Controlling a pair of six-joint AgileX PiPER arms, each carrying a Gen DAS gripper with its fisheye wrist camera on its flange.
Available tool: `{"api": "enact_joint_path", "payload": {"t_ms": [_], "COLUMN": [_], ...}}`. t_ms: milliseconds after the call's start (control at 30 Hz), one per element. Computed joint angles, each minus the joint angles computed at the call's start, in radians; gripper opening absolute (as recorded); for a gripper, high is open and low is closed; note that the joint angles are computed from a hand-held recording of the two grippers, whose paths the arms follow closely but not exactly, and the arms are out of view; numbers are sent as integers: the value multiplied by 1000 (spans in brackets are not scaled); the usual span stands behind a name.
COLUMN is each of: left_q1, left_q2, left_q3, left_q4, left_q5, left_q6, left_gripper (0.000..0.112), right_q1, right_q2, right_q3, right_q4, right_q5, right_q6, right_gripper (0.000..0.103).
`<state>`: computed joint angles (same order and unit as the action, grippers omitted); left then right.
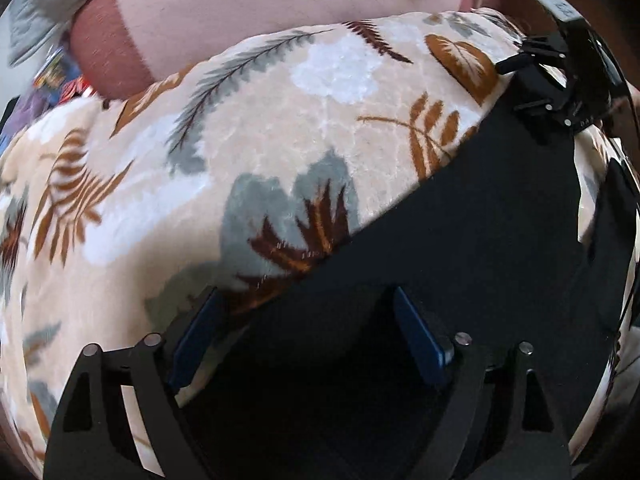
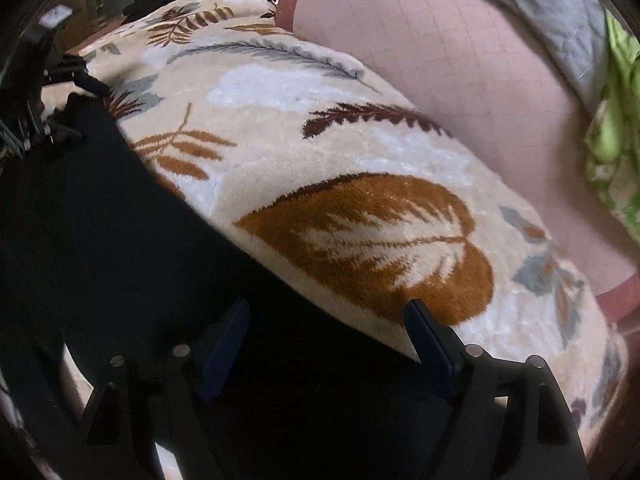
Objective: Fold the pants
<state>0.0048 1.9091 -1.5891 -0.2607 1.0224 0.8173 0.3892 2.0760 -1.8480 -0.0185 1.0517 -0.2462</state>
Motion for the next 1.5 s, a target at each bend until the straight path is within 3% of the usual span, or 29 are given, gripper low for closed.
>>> {"api": "enact_joint_path", "payload": {"t_ms": [67,133,167,233,267,367,467,600,733,833,933,1033,1167,1267,1400,1500], "left_q1": [-5,-11,-16,-15,-11,-28,-22,26,101,204,210,204,249,248,203,287], "left_q2": [28,34,27,9,-5,-90,-199,-392,-635,-770,-826,-848,-904,-927,-952,-969], "left_q3": [-39,-36,-22,2,17,115,219,343,484,581,691,798,842,852,893,861], "left_q4": [0,-1,-3,-29,-48,-20,-19,-113,-208,-261,-210,-174,-227,-243,-199,-208], "left_q5": [30,17,2,-9,-7,-86,-136,-101,-9,123,143,97,112,136,100,175], "left_q6": [-4,-19,-17,2,12,-9,-16,49,126,159,102,24,7,5,-52,-48], "left_gripper": [88,88,85,69,50,4,4,4,4,4,4,4,4,4,7,20], "right_q1": [-7,13,34,83,107,129,157,259,391,539,712,768,821,835,824,850], "right_q2": [6,-20,-35,-69,-97,-182,-319,-543,-732,-873,-916,-894,-893,-922,-899,-954], "right_q3": [-15,21,46,106,149,249,373,535,658,777,917,1011,1064,1063,1077,1096], "right_q4": [50,58,30,-72,-140,-218,-293,-420,-485,-512,-551,-574,-617,-631,-592,-584], "right_q5": [28,1,-20,-78,-110,-182,-242,-224,-169,-99,-47,-80,-96,-71,-78,-52], "right_q6": [-40,-65,-49,30,87,190,296,477,652,823,1033,1194,1378,1392,1374,1429], "right_gripper": [58,26,19,5,4,3,3,3,3,3,3,3,3,3,5,19]}}
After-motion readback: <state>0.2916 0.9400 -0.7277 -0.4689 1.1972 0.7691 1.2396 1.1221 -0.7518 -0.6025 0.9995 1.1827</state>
